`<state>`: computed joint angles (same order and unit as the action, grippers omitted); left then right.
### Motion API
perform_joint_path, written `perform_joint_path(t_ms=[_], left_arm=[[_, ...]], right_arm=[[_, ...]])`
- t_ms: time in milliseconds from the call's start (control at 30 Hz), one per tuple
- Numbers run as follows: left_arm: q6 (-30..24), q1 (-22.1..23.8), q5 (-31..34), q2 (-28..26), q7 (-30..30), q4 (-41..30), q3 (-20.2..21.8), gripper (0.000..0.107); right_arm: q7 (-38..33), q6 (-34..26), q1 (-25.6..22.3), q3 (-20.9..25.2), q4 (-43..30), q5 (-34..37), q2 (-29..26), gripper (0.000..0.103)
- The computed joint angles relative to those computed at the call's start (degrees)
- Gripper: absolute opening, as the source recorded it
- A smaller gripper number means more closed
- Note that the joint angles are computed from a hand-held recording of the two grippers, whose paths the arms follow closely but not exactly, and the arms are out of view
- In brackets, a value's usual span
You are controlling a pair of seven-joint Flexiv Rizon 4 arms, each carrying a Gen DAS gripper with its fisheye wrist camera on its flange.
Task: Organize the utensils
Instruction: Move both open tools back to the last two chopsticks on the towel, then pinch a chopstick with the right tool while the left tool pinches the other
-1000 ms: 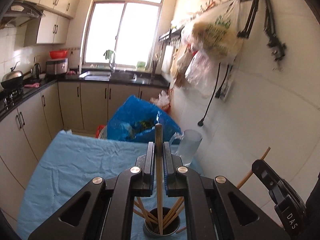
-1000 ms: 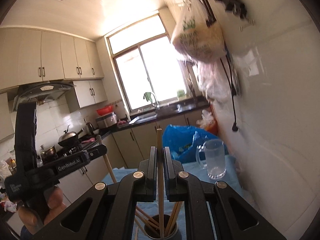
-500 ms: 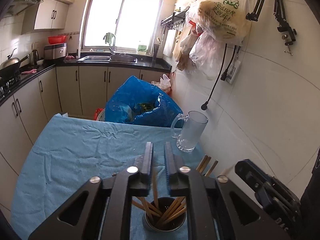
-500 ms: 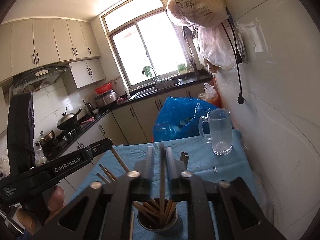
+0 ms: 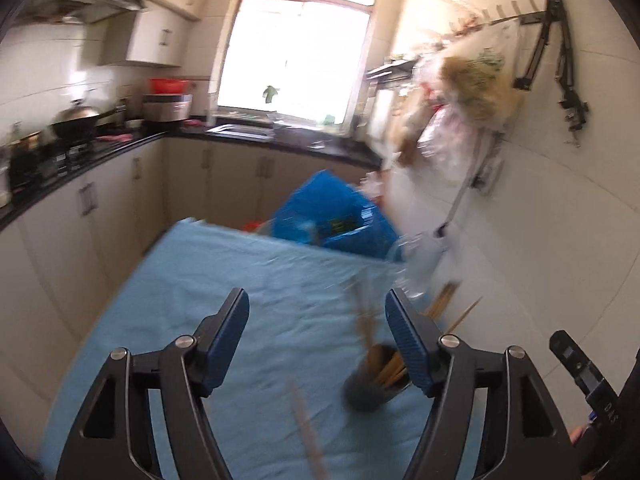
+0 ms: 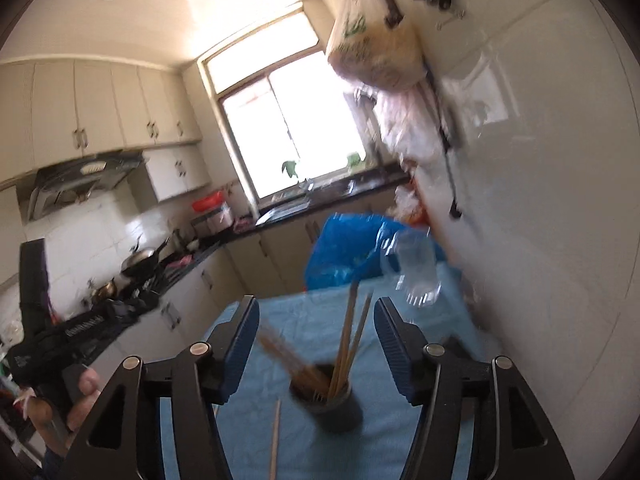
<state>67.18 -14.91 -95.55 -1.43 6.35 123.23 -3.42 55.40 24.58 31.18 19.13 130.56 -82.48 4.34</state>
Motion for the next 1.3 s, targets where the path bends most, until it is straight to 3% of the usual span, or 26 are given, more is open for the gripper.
perform_joint_path(t_ms=[133, 200, 300, 467, 600, 667, 767, 833, 1000, 1200, 1300], left_arm=[[4.28, 2.31, 2.35, -2.99, 1.71, 3.18, 1.78, 0.072], [7.38, 3.46, 6.21, -5.69, -0.95, 3.79, 2.04, 0.072], [2.98, 8.52, 21.58, -9.23, -12.49, 4.87, 4.0, 0.072], [1.71, 13.18, 30.11, -12.28, -16.54, 4.84, 2.58, 0.072], [1.05, 15.49, 31.53, -13.68, -16.33, 4.62, 0.65, 0.072], [1.02, 16.3, 31.3, -14.78, -15.74, 3.79, -0.14, 0.072], [1.48, 17.12, 31.6, -16.5, -16.0, 2.5, -0.91, 0.072], [1.95, 17.52, 32.28, -17.66, -16.53, 1.56, -1.42, 0.072], [1.57, 18.58, 37.69, -20.31, -20.57, -1.11, -1.93, 0.072], [2.5, 20.46, 39.95, -22.56, -23.12, -3.41, -3.8, 0.072], [2.31, 21.55, 41.21, -23.36, -24.07, -4.02, -4.2, 0.072]], right_arm=[[1.95, 6.9, 0.95, -1.23, -1.64, 0.24, -5.95, 0.066], [2.86, 12.7, 0.79, -2.87, -2.69, -0.4, -9.5, 0.066], [6.23, 24.01, -0.39, -5.99, -4.56, -4.11, -15.58, 0.066], [9.97, 36.3, -1.75, -9.25, -8.73, -8.63, -23.9, 0.062], [5.36, 37.09, -0.33, -9.87, -10.48, -2.93, -26.94, 0.06], [3.45, 38.34, 0.18, -10.56, -11.18, -0.66, -28.33, 0.053], [0.02, 40.29, 1.06, -11.43, -12.16, 2.66, -30.07, 0.05], [-4.44, 38.2, 2.74, -11.47, -12.92, 6.82, -30.37, 0.05], [-7.14, 47.69, 2.3, -14.43, -15.14, 2.98, -32.03, 0.05], [-18.7, 39.66, 2.42, -15.15, -16.24, 12.94, -29.79, 0.049], [-30.53, 36.38, 2.04, -14.32, -21.3, 21.44, -32.98, 0.043]])
